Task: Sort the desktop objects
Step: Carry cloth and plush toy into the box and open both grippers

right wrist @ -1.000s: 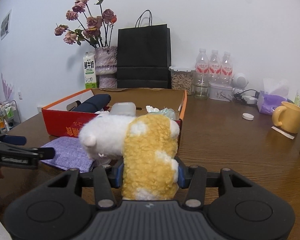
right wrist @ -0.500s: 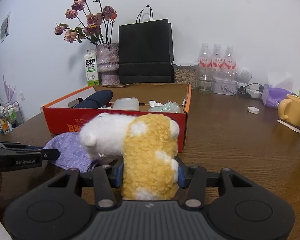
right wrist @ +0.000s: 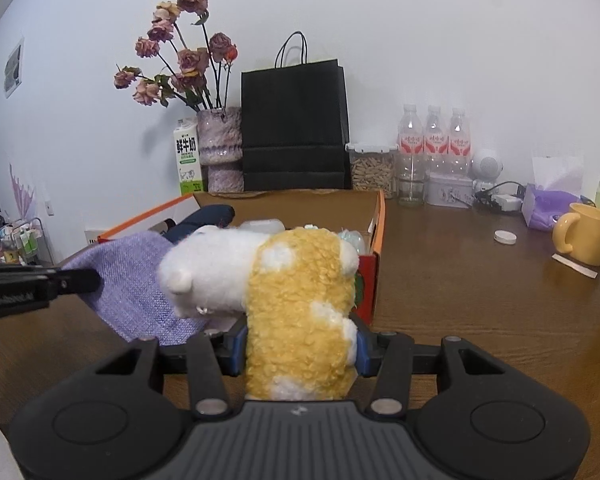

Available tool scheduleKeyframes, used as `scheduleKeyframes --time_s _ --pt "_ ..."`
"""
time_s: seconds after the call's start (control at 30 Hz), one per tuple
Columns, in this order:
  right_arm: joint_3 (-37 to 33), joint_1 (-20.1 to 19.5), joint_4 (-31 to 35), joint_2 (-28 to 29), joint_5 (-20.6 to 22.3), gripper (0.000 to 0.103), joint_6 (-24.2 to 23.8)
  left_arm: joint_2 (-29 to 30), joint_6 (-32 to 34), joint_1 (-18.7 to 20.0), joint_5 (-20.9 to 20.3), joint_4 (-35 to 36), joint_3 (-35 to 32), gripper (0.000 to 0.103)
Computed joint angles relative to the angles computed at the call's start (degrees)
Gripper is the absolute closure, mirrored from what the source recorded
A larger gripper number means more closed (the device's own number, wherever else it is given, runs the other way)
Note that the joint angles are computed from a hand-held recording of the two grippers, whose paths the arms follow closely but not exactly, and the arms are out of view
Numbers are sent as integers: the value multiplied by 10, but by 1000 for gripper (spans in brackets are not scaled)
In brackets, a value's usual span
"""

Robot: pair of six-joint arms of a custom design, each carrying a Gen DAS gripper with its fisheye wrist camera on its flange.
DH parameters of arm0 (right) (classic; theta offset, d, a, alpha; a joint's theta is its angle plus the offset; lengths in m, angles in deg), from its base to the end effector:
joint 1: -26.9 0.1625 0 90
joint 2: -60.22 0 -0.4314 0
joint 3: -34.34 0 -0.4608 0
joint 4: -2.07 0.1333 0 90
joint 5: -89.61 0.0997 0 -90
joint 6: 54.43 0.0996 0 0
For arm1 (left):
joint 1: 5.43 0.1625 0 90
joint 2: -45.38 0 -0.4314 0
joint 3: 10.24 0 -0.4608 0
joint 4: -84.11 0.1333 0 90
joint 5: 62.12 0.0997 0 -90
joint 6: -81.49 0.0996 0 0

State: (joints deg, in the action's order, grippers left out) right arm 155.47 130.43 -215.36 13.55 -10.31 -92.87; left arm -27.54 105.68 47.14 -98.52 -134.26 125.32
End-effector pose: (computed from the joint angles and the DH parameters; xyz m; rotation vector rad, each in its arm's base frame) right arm 0.2434 -0.5152 0.0529 1.0108 -2.3237 1.1843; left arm -0.0939 -0.4739 0.2322 0.4569 2.0215 -1.3791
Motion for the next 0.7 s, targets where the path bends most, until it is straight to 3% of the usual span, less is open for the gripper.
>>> scheduleKeyframes --time_s 0.2,0.43,0.53,0.7 --pt "-18 14 -3 3 10 56 6 -16 -11 -3 -21 12 -14 95" --pt "-85 42 9 27 13 56 9 1 60 -2 -82 -38 -68 95" --pt "-125 51 20 43 5 56 18 20 68 8 -107 -45 -106 95" --pt "-205 60 48 80 -19 56 27 46 25 48 -148 -3 -170 95"
